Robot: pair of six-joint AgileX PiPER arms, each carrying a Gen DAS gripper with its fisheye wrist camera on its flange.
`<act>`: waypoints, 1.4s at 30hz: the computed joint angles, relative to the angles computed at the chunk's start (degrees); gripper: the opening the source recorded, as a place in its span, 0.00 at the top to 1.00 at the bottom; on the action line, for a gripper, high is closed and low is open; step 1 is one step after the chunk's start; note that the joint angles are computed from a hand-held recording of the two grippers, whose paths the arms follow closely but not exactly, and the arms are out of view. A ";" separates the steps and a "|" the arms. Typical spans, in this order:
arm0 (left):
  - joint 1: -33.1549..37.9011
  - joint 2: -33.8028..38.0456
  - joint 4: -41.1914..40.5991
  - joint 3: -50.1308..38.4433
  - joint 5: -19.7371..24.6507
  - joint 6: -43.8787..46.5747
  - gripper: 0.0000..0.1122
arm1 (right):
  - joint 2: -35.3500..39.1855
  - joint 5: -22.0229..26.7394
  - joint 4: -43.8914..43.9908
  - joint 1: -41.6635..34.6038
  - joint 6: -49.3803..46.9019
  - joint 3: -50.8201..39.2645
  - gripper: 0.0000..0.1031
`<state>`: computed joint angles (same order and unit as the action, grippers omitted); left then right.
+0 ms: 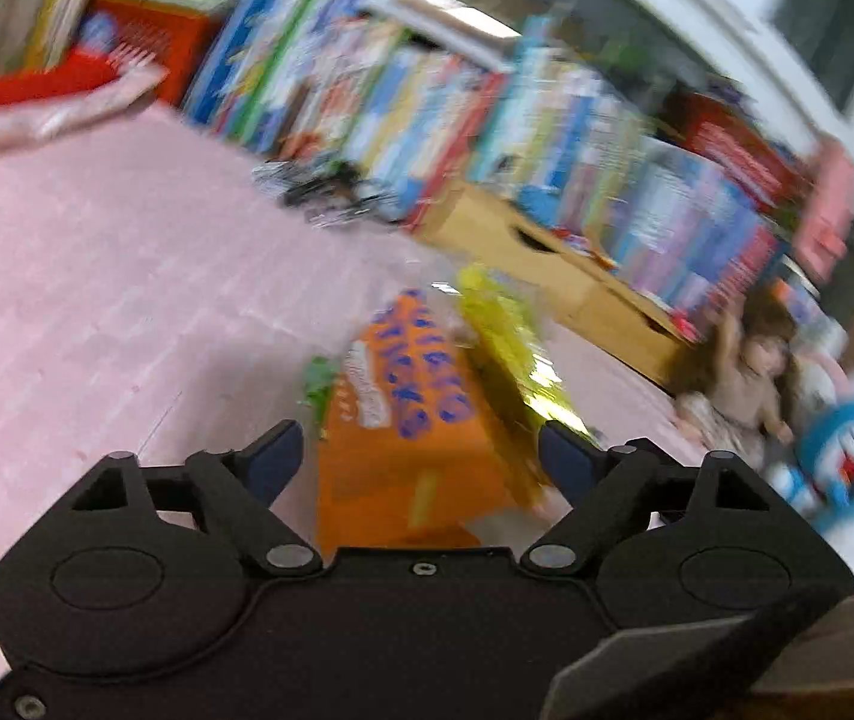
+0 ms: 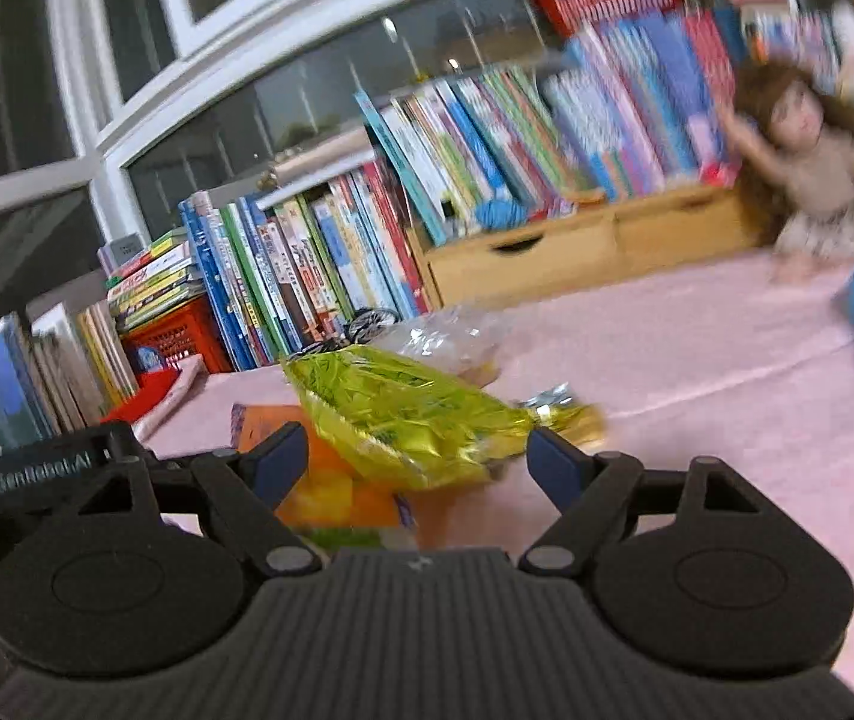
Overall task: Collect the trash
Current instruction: 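Grasp the orange Potato Sticks box with the left tool while the right tool grasps the yellow foil bag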
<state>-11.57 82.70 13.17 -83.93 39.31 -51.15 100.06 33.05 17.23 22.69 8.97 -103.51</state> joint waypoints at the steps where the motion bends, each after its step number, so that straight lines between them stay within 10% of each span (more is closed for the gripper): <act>1: 1.15 1.74 -1.58 -1.90 1.09 -0.01 0.25 | 2.33 1.41 2.48 -0.55 0.13 -2.54 0.15; 6: 7.74 4.53 -16.60 -2.06 -0.99 10.76 0.25 | 10.24 7.78 10.71 -3.01 3.53 -11.00 0.24; 9: 8.52 4.08 -18.95 -0.09 -3.19 13.67 0.26 | 10.42 8.85 14.02 -3.91 3.35 -10.04 0.65; 13: 8.68 3.57 -21.61 0.71 -3.64 15.86 0.32 | 6.47 6.08 13.88 -4.31 2.24 -4.55 0.87; 19: 5.67 1.78 -14.16 1.67 -5.67 11.38 0.60 | 1.87 6.56 13.24 -6.09 1.07 -0.99 0.78; 21: 3.34 0.92 -6.26 1.13 -5.55 6.81 0.75 | 1.75 6.62 11.04 -6.33 3.63 -1.25 0.49; 24: 3.07 -0.52 -5.61 1.17 -7.18 8.65 0.95 | 2.88 6.59 13.17 -7.60 5.81 -1.72 0.31; 29: 4.45 -1.01 -5.42 0.01 -4.97 9.27 0.92 | 7.95 8.04 14.49 -7.64 11.78 -6.61 0.20; 34: 9.23 -0.57 -14.03 0.88 -3.37 12.75 0.50 | 15.56 9.72 13.50 -6.48 19.73 -15.97 0.16; 38: 13.01 -0.23 -24.20 2.28 -4.19 19.92 0.41 | 19.57 11.61 18.44 -7.33 23.60 -19.50 0.54; 42: 15.60 -0.44 -35.17 4.29 -6.40 28.68 0.27 | 16.84 8.96 18.98 -6.91 19.83 -14.78 0.57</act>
<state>4.03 82.26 -22.00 -79.64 32.91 -22.47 116.91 42.01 36.21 15.78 28.80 -118.29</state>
